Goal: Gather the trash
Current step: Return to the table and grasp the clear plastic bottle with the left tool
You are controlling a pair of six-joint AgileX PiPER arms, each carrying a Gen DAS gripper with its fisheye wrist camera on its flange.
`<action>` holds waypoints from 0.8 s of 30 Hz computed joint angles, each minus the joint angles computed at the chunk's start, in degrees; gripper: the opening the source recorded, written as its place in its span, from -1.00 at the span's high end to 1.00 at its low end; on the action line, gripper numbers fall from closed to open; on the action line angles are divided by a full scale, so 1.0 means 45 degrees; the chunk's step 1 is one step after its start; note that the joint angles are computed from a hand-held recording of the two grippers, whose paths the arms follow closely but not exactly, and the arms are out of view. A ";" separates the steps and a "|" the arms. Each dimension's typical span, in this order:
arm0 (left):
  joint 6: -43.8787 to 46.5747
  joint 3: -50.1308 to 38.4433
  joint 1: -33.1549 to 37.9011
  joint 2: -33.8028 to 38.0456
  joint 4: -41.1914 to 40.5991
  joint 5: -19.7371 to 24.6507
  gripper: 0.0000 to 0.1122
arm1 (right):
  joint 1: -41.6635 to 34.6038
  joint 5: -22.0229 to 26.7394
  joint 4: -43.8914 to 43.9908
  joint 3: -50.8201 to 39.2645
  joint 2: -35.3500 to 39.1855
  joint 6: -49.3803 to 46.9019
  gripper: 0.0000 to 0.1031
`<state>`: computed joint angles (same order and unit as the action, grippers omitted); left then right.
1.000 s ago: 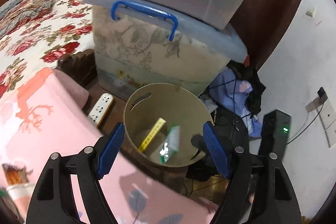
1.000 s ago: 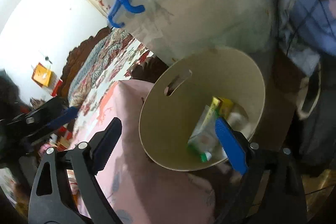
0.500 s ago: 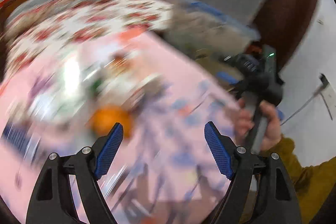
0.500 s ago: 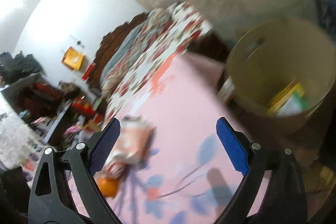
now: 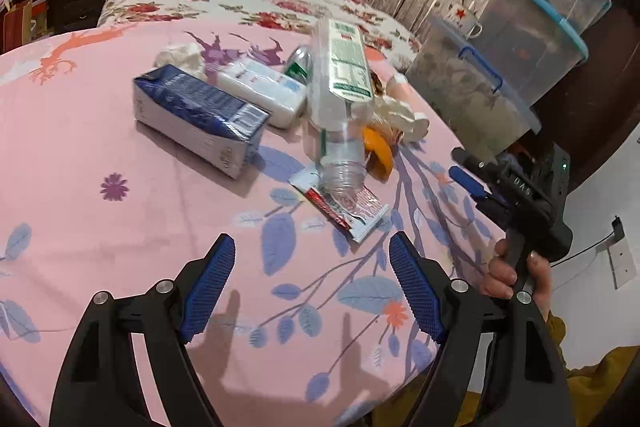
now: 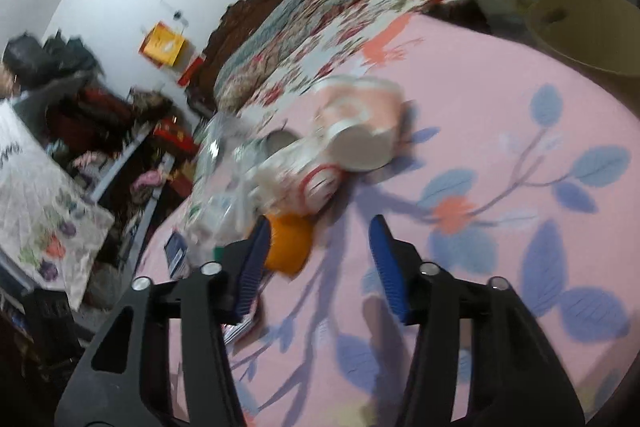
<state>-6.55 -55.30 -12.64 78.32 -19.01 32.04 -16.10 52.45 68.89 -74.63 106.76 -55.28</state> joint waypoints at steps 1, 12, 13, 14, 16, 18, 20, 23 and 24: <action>0.0444 0.0239 0.0190 -0.0190 -0.0377 -0.0068 -0.35 | 0.0254 -0.0289 -0.0108 0.0118 -0.0213 0.0005 0.00; 0.1359 -0.4186 -0.0558 0.3492 -0.0404 0.0045 -0.44 | 0.2378 -0.1982 -0.2034 -0.1818 0.0491 0.1499 -0.14; 0.0778 -0.4917 -0.0751 0.4117 0.0170 0.0059 -0.48 | 0.2487 -0.2092 -0.2151 -0.2069 0.0644 0.1610 -0.16; 0.0402 -0.5495 -0.0866 0.4612 0.0549 0.0159 -0.49 | 0.2644 -0.2284 -0.2263 -0.2399 0.0867 0.1678 -0.16; -0.0098 -0.6758 -0.1049 0.5689 0.1074 0.0550 -0.49 | 0.2899 -0.2558 -0.2580 -0.2843 0.1187 0.1889 -0.16; -0.1082 -0.7798 -0.1288 0.6598 0.2129 0.0896 -0.49 | 0.3016 -0.2416 -0.2925 -0.3344 0.1590 0.2057 0.34; -0.1561 -0.8344 -0.1360 0.7176 0.2636 0.1161 -0.48 | 0.2924 -0.2282 -0.2732 -0.3387 0.1770 0.1781 0.43; -0.2386 -0.8613 -0.1436 0.7629 0.3464 0.1503 0.14 | 0.2563 -0.2333 -0.1428 -0.2387 0.1148 0.0405 0.52; -0.2209 -0.8519 -0.1372 0.7575 0.3365 0.1537 0.18 | 0.2396 -0.2322 -0.0873 -0.1913 0.0794 -0.0140 0.52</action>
